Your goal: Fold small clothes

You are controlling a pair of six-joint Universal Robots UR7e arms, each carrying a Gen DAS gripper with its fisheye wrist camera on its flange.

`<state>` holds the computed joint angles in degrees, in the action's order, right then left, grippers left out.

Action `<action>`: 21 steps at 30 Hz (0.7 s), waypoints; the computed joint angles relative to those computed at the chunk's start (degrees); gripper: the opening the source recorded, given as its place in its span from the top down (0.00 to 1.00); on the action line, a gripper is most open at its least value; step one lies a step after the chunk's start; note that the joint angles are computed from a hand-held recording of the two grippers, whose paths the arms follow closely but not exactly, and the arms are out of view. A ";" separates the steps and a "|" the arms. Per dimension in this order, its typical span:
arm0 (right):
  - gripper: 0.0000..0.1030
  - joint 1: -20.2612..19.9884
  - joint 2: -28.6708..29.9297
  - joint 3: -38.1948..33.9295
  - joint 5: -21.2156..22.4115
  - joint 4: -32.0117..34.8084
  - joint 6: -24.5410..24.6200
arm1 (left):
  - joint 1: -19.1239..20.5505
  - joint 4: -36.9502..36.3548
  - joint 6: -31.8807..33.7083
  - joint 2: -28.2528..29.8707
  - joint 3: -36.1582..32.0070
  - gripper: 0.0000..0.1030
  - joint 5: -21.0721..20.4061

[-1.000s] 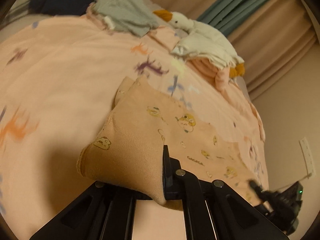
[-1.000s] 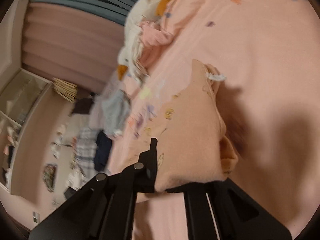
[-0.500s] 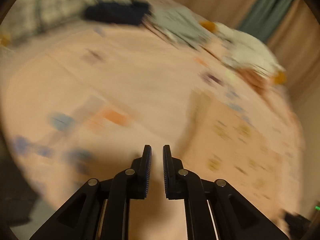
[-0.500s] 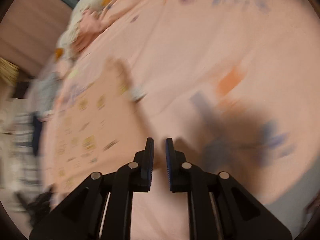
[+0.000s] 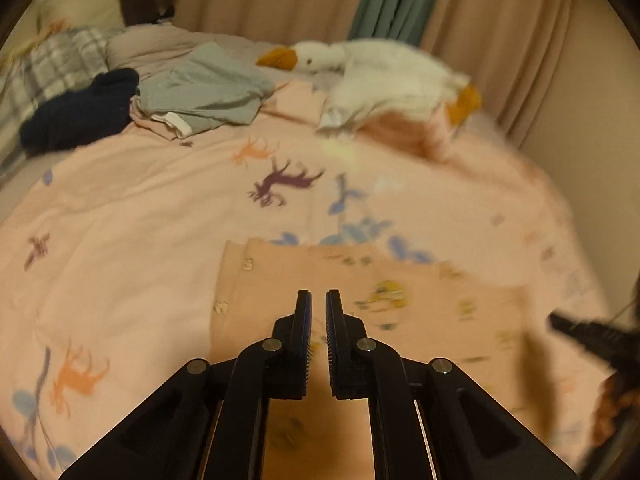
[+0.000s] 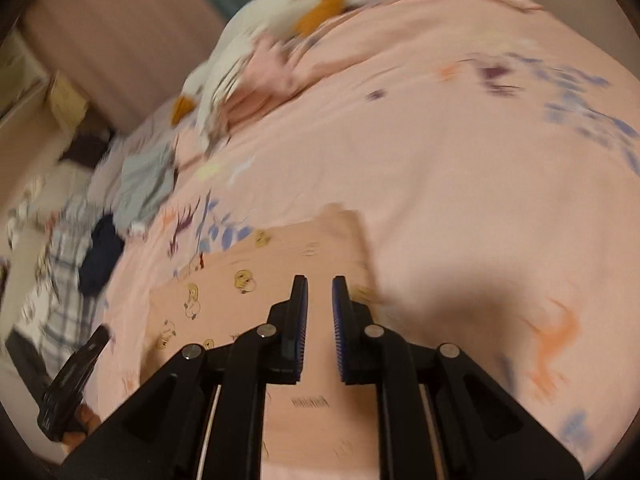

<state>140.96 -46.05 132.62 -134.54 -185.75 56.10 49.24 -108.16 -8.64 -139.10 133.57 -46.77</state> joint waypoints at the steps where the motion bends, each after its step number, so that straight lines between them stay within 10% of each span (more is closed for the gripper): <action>1: 0.87 -1.63 0.88 -1.27 0.63 0.60 -3.02 | 2.56 -1.08 0.63 2.57 0.24 0.94 1.13; 3: 0.90 -4.75 2.50 -2.52 0.09 1.09 -5.58 | 10.46 0.36 -2.99 9.14 -2.12 0.94 1.12; 6: 0.92 -8.52 1.13 -1.95 -2.40 10.91 5.58 | 19.12 -4.90 -0.47 11.64 -4.89 0.96 -7.03; 12: 0.87 -5.66 -2.84 2.57 -5.47 6.93 12.99 | 4.08 8.27 -10.61 -1.48 -3.12 0.95 10.98; 16: 0.85 -0.28 -3.65 3.95 -7.26 6.24 16.62 | 9.00 1.39 -4.79 -1.99 -4.91 0.95 3.60; 21: 0.77 1.79 -4.23 3.46 -7.94 12.21 19.14 | 9.89 2.68 -5.70 -2.22 -5.55 0.92 3.81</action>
